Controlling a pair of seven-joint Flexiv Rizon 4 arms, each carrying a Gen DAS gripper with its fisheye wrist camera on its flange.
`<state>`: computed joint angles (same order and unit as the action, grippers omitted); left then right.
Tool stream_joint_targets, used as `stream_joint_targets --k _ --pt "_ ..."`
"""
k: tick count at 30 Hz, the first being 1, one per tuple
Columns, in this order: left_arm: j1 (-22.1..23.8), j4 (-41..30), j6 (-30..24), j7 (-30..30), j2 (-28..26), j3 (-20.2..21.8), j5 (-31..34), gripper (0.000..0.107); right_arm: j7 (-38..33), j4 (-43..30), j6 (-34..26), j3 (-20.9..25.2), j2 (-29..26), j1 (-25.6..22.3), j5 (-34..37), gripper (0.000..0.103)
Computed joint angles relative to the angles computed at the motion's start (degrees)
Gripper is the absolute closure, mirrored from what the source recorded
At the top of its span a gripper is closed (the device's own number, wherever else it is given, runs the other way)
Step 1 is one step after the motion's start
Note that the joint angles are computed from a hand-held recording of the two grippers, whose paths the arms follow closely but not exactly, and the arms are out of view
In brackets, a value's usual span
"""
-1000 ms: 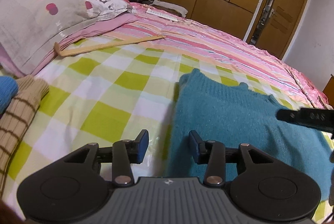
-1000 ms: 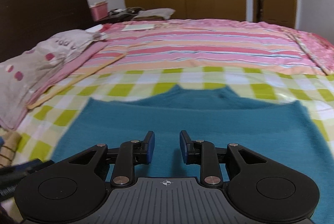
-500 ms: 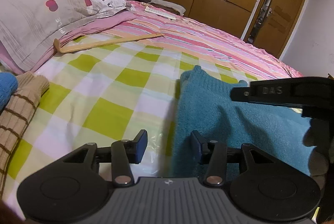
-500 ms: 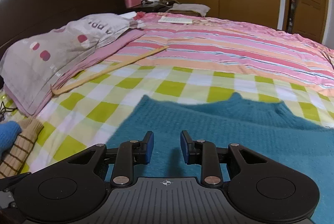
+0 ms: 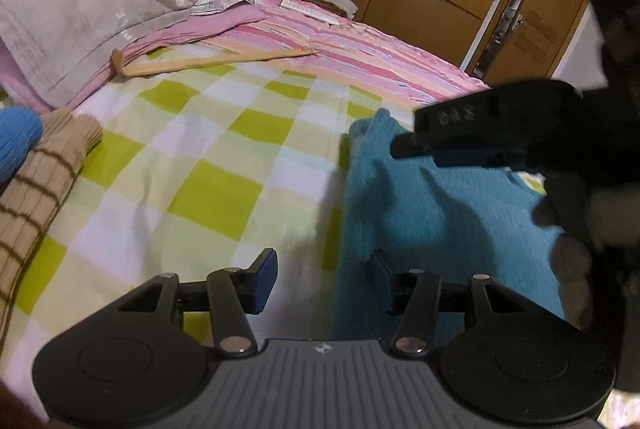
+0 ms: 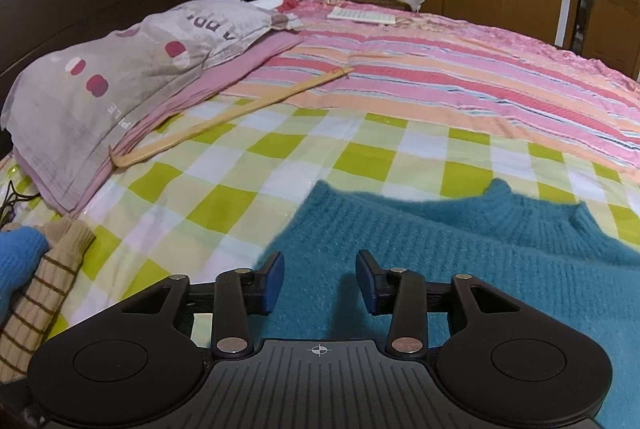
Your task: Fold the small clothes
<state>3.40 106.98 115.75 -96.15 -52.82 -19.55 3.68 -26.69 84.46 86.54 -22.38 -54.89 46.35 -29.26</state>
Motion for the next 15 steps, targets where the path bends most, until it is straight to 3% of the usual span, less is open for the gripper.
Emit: stream_joint_targets --k 6,11,15 --pt "0.57 1.44 0.52 0.07 0.52 -0.05 1.04 0.049 -2.85 -6.96 -5.33 10.04 -2.06 -6.4 1.49 0.061" --pt "2.23 1.41 -0.38 0.21 0.06 -1.76 2.08 0.049 -6.88 -12.68 -12.65 13.59 -4.29 -7.66 -0.38 0.044" --pt "2.09 1.24 -0.5 0.58 -0.18 -1.75 2.18 0.048 -11.61 -18.96 -21.82 15.59 -6.82 -7.87 -2.0 0.044"
